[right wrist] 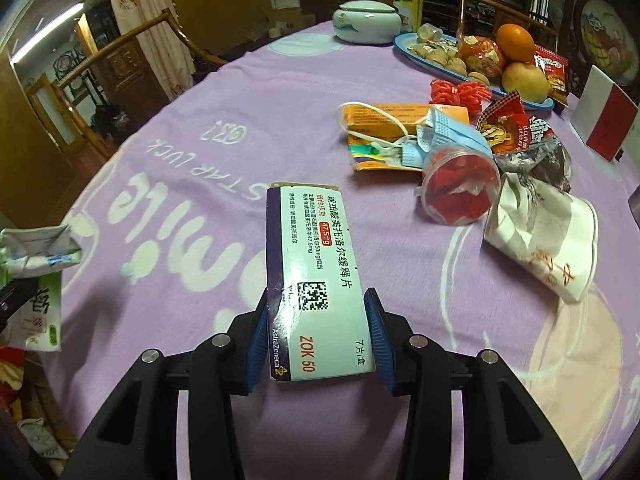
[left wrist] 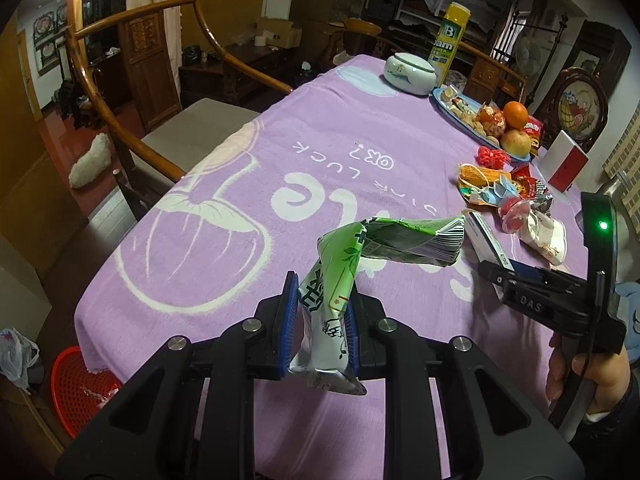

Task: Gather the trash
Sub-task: 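Grasp the white medicine box with the right gripper while the left gripper holds the green bag, then carry the green bag and medicine box over the red wastebasket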

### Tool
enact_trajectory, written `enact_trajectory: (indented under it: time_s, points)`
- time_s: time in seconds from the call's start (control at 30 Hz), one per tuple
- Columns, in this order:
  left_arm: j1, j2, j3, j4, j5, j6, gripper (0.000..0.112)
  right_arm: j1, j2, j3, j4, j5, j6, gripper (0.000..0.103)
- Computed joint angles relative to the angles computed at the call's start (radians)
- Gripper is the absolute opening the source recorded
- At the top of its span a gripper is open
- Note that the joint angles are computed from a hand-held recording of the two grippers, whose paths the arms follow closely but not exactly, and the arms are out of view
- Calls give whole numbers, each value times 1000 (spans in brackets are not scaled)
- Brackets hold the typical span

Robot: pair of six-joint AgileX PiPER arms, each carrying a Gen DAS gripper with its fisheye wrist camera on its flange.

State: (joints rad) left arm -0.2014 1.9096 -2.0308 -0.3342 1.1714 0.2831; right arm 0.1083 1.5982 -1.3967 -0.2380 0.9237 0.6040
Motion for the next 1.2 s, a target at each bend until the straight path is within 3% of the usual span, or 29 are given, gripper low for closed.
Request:
enact_trajectory:
  time_s: [0.7, 1.2]
  points:
    - [128, -249, 284, -97, -85, 121, 23, 289, -162, 93, -81, 3, 155, 44]
    - [390, -297, 368, -186, -56, 246, 23, 485, -21, -79, -84, 8, 155, 44]
